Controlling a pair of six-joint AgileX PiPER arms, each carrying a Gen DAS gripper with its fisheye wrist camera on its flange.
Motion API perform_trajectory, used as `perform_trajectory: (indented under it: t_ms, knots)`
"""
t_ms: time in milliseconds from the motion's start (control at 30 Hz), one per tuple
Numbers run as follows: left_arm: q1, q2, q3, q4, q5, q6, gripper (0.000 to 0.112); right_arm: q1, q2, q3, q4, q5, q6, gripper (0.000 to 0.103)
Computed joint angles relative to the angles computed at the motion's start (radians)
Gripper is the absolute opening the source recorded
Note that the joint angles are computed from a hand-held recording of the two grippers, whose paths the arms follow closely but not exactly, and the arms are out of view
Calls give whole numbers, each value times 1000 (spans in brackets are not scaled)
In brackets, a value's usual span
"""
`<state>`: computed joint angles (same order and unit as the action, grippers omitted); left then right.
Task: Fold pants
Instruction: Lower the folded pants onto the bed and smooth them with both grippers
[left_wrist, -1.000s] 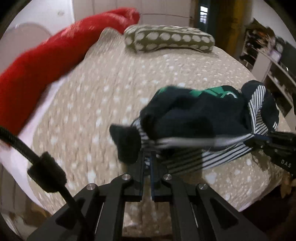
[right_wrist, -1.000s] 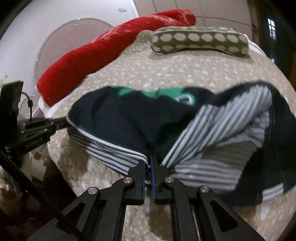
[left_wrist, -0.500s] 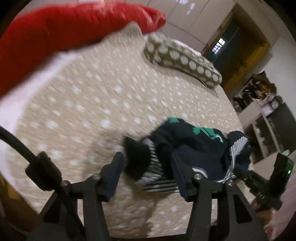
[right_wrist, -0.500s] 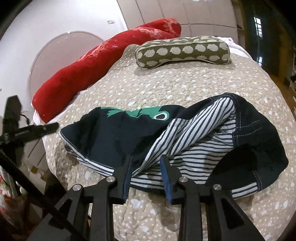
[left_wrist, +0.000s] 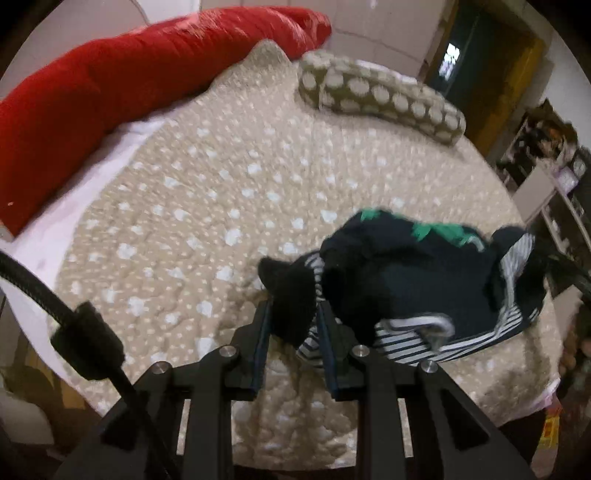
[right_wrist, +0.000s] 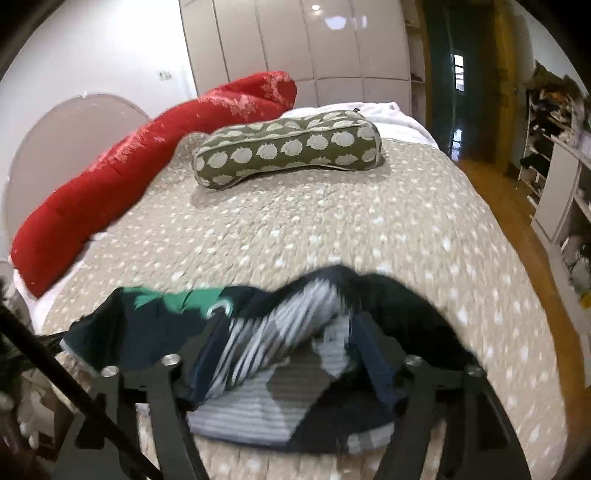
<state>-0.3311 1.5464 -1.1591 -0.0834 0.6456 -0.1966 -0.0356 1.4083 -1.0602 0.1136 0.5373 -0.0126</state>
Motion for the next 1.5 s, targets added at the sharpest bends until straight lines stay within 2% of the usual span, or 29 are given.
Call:
perform_trajectory:
  t_ms: [33, 100, 167, 200, 233, 267, 300, 333, 400, 467, 567, 667, 733, 767, 867, 900, 967, 1000, 1067, 1133, 1167, 1200, 1267, 1333, 1400, 1433, 1467, 1500]
  knots:
    - [4, -27, 9, -21, -12, 10, 24, 17, 77, -84, -81, 33, 65, 77]
    - [-3, -57, -2, -54, -36, 27, 25, 36, 190, -217, -144, 127, 105, 77]
    - [-26, -56, -21, -72, -52, 46, 34, 55, 313, -363, -238, 233, 158, 77]
    - [-42, -39, -40, -52, -52, 29, 42, 57, 351, -405, -256, 273, 160, 77]
    - [-69, -16, -59, -5, -63, -15, 45, 53, 400, -463, -234, 337, 129, 76]
    - [-85, 10, -74, 21, -71, -34, 45, 44, 421, -485, -202, 375, 99, 56]
    - [-102, 34, -85, 54, -70, -57, 45, 32, 436, -505, -166, 417, 68, 15]
    - [-120, 77, -108, 96, -62, -87, 45, 11, 434, -502, -112, 434, 24, 12]
    - [-147, 144, -130, 161, -43, -147, 45, -16, 365, -427, -60, 389, -40, 11]
    - [-154, 178, -119, 165, -45, -159, 45, -59, 258, -320, 4, 325, -105, 11]
    - [-195, 156, -65, 292, -82, -265, 45, -181, 54, -125, 220, 211, -287, 11]
    - [-206, 153, -49, 316, -79, -292, 45, -322, -173, 114, 448, 80, -517, 12]
    - [-219, 157, -39, 359, -83, -334, 46, -434, -278, 253, 619, 49, -696, 16]
    - [-224, 160, -40, 379, -81, -351, 46, -520, -309, 307, 658, 87, -742, 17]
    - [-246, 175, -55, 442, -59, -406, 48, -764, -280, 373, 773, 230, -901, 19]
    - [-252, 179, -58, 456, -51, -419, 48, -838, -272, 391, 770, 249, -916, 19]
    - [-257, 185, -64, 472, -41, -432, 49, -908, -269, 405, 722, 224, -904, 19]
    - [-257, 187, -66, 472, -40, -434, 50, -934, -275, 404, 698, 218, -893, 22]
    - [-254, 188, -65, 463, -41, -433, 50, -1024, -284, 385, 727, 279, -932, 23]
    - [-252, 188, -64, 458, -42, -433, 51, -1088, -271, 337, 795, 397, -969, 39]
    - [-254, 189, -65, 462, -40, -439, 51, -1116, -255, 322, 826, 440, -996, 56]
    - [-256, 190, -64, 468, -39, -444, 51, -1135, -237, 298, 865, 496, -1013, 66]
    - [-264, 194, -68, 488, -31, -464, 51, -1094, -205, 257, 907, 541, -1009, 67]
    - [-266, 199, -76, 491, -22, -468, 52, -965, -171, 213, 874, 518, -960, 73]
    - [-262, 201, -80, 480, -20, -457, 52, -817, -130, 191, 783, 453, -889, 74]
    - [-258, 201, -81, 467, -21, -445, 52, -744, -108, 177, 737, 416, -862, 72]
    - [-253, 201, -82, 457, -23, -435, 52, -707, -85, 156, 720, 419, -866, 49]
    - [-250, 200, -81, 448, -26, -427, 52, -667, -56, 120, 689, 449, -854, 9]
